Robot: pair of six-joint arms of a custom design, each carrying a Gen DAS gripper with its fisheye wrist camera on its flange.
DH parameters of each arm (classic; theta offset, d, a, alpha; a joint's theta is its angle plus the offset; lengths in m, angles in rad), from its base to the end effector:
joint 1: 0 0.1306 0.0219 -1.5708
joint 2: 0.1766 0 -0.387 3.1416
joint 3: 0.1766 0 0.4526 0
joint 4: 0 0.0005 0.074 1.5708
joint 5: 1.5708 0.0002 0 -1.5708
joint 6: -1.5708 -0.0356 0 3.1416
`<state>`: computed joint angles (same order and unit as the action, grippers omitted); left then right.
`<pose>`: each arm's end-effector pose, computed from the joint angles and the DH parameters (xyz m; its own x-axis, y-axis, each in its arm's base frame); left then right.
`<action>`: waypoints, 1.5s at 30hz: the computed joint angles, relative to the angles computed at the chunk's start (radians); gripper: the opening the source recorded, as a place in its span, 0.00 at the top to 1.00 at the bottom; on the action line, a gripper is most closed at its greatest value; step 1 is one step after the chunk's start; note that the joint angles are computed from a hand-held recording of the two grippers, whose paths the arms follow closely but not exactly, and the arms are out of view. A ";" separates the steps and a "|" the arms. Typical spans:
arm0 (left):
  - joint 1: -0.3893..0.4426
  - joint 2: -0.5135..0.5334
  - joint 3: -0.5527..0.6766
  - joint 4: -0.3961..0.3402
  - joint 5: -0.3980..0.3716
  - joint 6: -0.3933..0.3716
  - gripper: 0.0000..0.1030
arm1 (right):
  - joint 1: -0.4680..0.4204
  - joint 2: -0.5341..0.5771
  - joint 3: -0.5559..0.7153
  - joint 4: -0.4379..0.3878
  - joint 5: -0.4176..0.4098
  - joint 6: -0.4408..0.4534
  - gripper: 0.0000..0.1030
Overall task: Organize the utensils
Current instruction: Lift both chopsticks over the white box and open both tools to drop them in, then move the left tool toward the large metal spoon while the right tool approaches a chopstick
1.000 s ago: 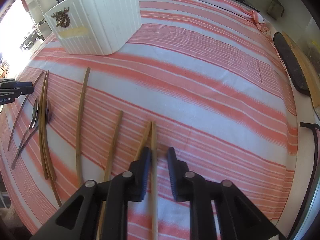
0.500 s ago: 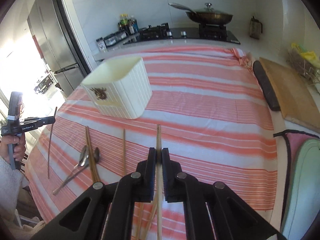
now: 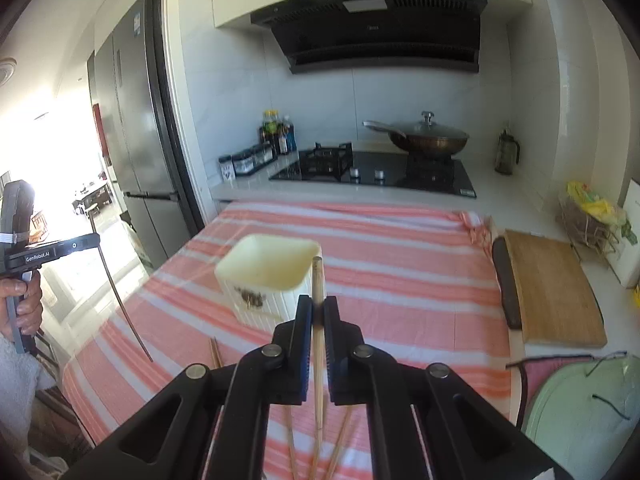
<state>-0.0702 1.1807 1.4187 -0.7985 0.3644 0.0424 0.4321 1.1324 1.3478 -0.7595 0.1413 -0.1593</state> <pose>0.4684 -0.0462 0.5583 -0.5454 -0.0013 -0.8382 0.3439 0.9116 -0.2252 0.4175 0.1865 0.5444 -0.5125 -0.0634 -0.8563 -0.2267 0.9719 0.0637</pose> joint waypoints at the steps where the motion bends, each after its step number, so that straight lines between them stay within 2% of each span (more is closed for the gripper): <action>1: -0.005 0.015 0.021 0.034 -0.009 0.020 0.96 | 0.002 0.025 0.038 0.018 0.003 0.005 0.94; 3: -0.025 0.050 0.061 0.100 -0.046 0.064 0.96 | 0.011 0.079 0.112 0.066 0.017 0.015 0.94; 7: -0.088 0.107 0.082 0.282 -0.217 0.086 0.96 | 0.032 0.173 0.204 0.223 0.041 0.016 0.94; 8: -0.100 0.125 0.086 0.308 -0.251 0.089 0.96 | 0.039 0.194 0.216 0.262 0.051 0.020 0.94; 10: -0.111 0.172 0.106 0.318 -0.265 0.115 0.96 | 0.052 0.239 0.233 0.325 0.079 0.045 0.94; 12: -0.109 0.224 0.133 0.299 -0.250 0.146 0.96 | 0.060 0.281 0.245 0.353 0.096 0.068 0.94; 15: -0.107 0.287 0.161 0.257 -0.240 0.152 0.96 | 0.056 0.347 0.272 0.318 0.098 0.057 0.94; 17: -0.106 0.322 0.182 0.206 -0.224 0.149 0.96 | 0.047 0.384 0.290 0.266 0.077 0.031 0.94; 21: -0.103 0.393 0.244 0.069 -0.176 0.136 0.96 | 0.012 0.470 0.358 0.095 0.003 -0.074 0.94; 25: -0.115 0.410 0.250 -0.001 -0.168 0.105 0.93 | -0.008 0.509 0.376 0.039 -0.042 -0.113 0.93; 27: -0.114 0.395 0.226 -0.001 -0.146 0.107 0.76 | -0.010 0.496 0.351 0.066 -0.057 -0.121 0.87; 28: -0.110 0.378 0.207 0.003 -0.132 0.107 0.60 | -0.012 0.488 0.339 0.080 -0.067 -0.125 0.81; 29: -0.108 0.360 0.184 0.011 -0.128 0.105 0.47 | -0.013 0.471 0.319 0.097 -0.072 -0.128 0.62; 30: -0.103 0.336 0.155 0.015 -0.120 0.097 0.43 | -0.012 0.444 0.287 0.120 -0.064 -0.131 0.51; 31: -0.095 0.308 0.123 0.010 -0.107 0.081 0.39 | -0.010 0.412 0.249 0.146 -0.050 -0.129 0.50; 34: -0.079 0.208 0.003 -0.036 -0.094 0.003 0.30 | -0.013 0.315 0.145 0.168 -0.055 -0.110 0.50; 35: -0.074 0.168 -0.048 -0.045 -0.096 -0.016 0.24 | -0.012 0.274 0.099 0.162 -0.052 -0.103 0.50; 38: -0.052 0.051 -0.218 -0.056 -0.104 -0.050 0.18 | -0.008 0.136 -0.067 0.137 -0.027 -0.076 0.50; 42: -0.040 -0.054 -0.396 -0.017 -0.191 -0.013 0.18 | -0.003 -0.049 -0.315 0.114 0.059 -0.105 0.50; 45: -0.035 -0.071 -0.458 0.024 -0.231 0.055 0.18 | -0.002 -0.144 -0.454 0.078 0.137 -0.181 0.50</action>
